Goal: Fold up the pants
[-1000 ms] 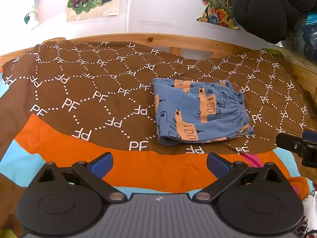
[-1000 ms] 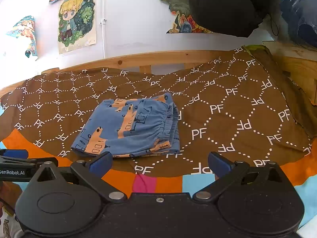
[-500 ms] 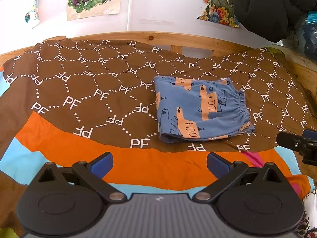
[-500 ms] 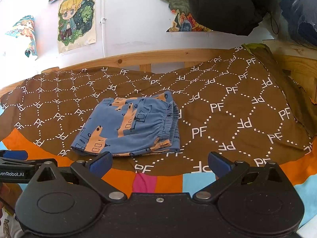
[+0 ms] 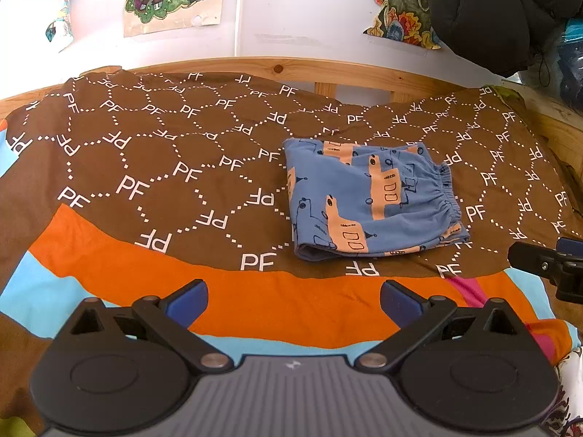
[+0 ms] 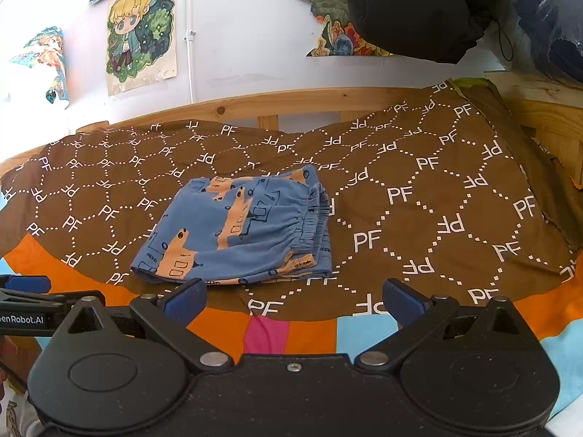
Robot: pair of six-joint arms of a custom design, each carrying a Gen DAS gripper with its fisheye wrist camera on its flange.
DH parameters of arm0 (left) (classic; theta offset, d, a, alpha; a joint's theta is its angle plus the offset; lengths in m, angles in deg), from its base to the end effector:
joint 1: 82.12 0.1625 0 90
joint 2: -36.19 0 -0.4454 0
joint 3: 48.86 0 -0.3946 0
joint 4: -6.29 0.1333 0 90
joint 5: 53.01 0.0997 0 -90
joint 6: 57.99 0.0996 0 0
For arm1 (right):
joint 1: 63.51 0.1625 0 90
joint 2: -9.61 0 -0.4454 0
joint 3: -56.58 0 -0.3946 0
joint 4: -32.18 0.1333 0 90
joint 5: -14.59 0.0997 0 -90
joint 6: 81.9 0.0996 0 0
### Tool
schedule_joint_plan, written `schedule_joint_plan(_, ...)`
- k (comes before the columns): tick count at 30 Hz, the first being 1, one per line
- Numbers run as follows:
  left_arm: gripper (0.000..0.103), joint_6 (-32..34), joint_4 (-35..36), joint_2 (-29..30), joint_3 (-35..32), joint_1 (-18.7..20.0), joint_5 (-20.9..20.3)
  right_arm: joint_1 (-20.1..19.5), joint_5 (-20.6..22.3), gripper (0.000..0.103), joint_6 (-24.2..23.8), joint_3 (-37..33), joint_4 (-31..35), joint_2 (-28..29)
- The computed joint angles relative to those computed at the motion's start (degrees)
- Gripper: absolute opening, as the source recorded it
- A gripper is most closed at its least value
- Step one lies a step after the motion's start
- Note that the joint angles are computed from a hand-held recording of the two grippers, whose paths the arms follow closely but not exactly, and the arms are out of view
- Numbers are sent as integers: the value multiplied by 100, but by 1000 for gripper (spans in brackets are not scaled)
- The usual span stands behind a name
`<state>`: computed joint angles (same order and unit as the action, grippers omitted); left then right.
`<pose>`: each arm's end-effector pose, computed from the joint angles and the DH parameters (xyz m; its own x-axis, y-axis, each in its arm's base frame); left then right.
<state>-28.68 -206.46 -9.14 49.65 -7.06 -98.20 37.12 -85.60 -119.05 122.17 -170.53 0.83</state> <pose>0.0289 -0.6811 0.2321 -0.7021 -0.2318 -0.6733 0.4974 0.5169 -0.6967 0.2600 -0.7583 -0.0721 -0.7301 -0.3627 0.5791 -0.6829 0.4165 -0.6001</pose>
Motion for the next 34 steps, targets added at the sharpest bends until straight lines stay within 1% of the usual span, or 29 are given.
schedule_joint_plan(7,103,-66,64,-26,24,10,-61,-4,-1,102,-8,-9,10,9)
schedule_joint_plan(8,103,-57,42,-19,27,1,-22,-4,-2,102,-7,-9,14,8)
schedule_joint_plan(12,103,84,-48,112,-95,-80,429,-2,-9,102,-3,-10,24,5)
schedule_joint_plan(13,103,136,-75,131,-113,-85,470,-6,-7,102,-4,-3,15,12)
schedule_joint_plan(18,103,185,-108,78,-38,-77,334,-9,-10,102,-7,-14,16,25)
schedule_joint_plan(26,103,229,-124,90,-71,-79,395,-6,-11,102,-5,-12,24,19)
schedule_joint_plan(34,103,348,-222,93,-44,-70,312,-7,-16,102,-4,-18,31,20)
